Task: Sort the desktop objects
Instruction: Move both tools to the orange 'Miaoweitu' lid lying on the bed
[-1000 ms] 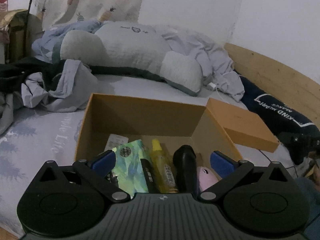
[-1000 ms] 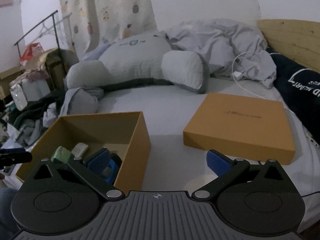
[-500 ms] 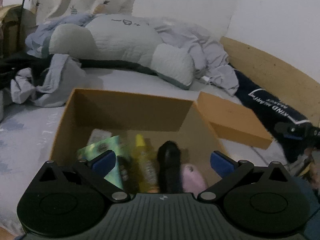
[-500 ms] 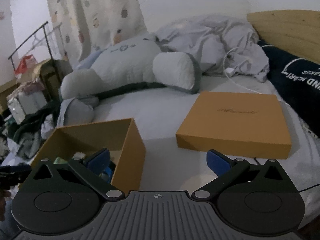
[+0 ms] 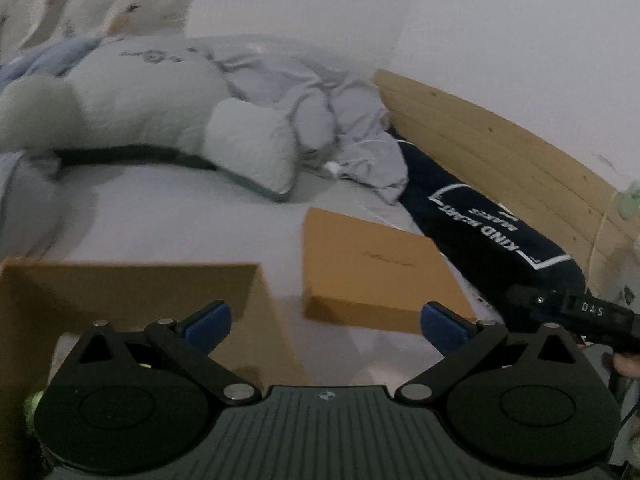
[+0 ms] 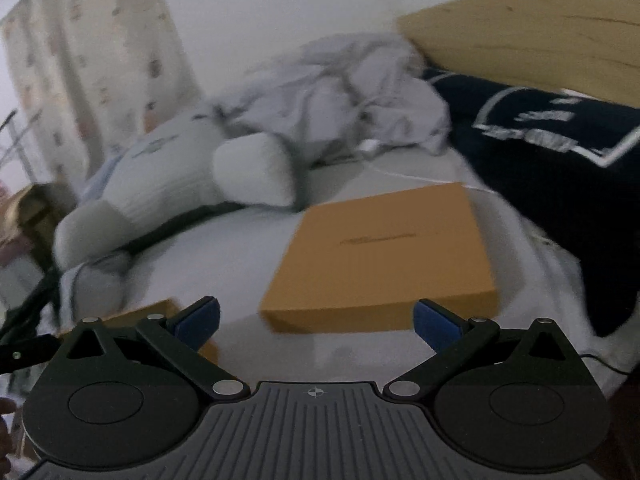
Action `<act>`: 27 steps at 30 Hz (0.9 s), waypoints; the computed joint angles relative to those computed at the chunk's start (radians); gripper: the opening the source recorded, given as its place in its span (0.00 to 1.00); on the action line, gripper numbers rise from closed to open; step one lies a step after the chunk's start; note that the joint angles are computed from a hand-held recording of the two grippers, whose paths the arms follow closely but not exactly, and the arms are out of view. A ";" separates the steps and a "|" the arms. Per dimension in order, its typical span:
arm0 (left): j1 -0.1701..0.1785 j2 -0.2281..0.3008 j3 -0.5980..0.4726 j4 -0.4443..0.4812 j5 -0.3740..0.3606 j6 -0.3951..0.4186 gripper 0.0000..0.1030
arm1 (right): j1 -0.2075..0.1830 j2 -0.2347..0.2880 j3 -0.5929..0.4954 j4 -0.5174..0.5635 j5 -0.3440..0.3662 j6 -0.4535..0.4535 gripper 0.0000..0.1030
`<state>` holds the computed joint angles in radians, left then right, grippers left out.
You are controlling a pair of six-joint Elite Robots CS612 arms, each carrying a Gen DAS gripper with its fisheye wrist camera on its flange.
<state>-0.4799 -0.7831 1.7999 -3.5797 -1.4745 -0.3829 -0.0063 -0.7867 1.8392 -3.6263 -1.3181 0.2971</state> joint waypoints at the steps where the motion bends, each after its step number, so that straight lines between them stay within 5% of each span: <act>1: -0.002 0.005 -0.019 0.019 -0.004 0.006 1.00 | -0.006 0.001 -0.006 0.014 -0.010 0.005 1.00; 14: 0.000 0.118 -0.323 0.302 -0.081 -0.013 1.00 | -0.070 0.073 -0.146 0.156 -0.015 0.022 1.00; 27: 0.029 0.294 -0.656 0.591 -0.078 -0.043 1.00 | -0.082 0.188 -0.357 0.313 0.021 0.023 1.00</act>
